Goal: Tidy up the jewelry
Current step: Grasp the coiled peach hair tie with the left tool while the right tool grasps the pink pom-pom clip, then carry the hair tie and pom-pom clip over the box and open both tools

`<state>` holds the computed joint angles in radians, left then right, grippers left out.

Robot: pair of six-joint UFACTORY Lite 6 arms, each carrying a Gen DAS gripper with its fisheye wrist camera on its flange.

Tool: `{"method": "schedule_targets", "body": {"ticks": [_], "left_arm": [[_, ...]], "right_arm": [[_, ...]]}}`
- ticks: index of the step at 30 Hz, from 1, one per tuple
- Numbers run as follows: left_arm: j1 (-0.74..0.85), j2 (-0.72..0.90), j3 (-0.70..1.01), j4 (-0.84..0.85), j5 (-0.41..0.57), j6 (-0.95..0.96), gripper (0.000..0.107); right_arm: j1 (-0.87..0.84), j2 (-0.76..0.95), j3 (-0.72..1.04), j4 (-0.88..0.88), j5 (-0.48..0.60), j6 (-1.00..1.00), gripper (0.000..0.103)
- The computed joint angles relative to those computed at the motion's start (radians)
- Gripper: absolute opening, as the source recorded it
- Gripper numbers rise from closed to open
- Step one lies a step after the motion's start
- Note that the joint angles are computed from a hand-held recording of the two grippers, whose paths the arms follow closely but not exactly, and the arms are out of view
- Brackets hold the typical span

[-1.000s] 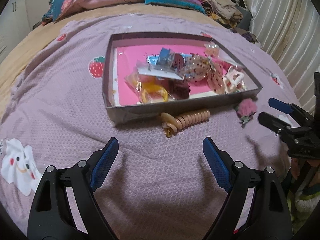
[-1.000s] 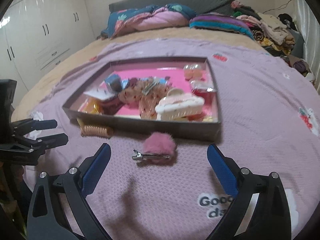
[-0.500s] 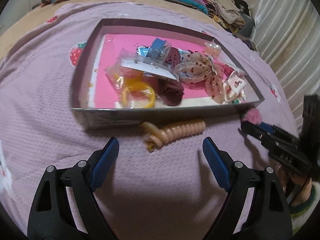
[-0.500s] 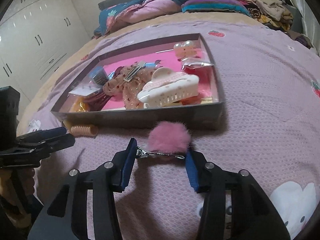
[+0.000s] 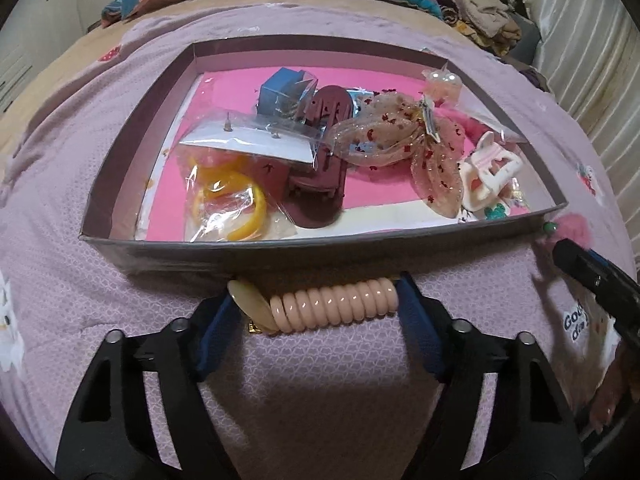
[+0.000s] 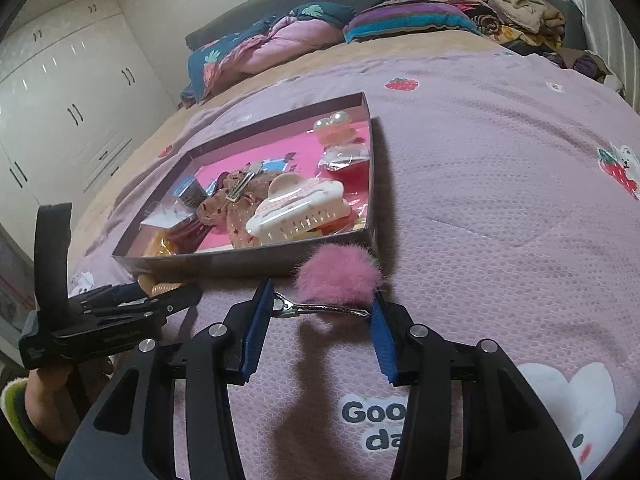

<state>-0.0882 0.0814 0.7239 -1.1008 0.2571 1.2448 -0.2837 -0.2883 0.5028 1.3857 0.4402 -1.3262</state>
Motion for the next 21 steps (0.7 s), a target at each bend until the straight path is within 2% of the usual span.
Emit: {"method": "schedule_targets", "body": {"ticks": [5, 11, 21], "left_arm": [[0.072, -0.047, -0.024, -0.062, 0.123, 0.118, 0.064], [0.15, -0.165, -0.067, 0.015, 0.24, 0.104, 0.063], [0.257, -0.216, 0.025, 0.063, 0.346, 0.053, 0.064]], "right_arm": [[-0.006, -0.042, -0.004, -0.012, 0.013, 0.017, 0.044], [0.013, -0.096, -0.006, -0.063, 0.01, 0.078, 0.044], [0.077, -0.189, 0.034, -0.203, 0.002, 0.242, 0.044]]}}
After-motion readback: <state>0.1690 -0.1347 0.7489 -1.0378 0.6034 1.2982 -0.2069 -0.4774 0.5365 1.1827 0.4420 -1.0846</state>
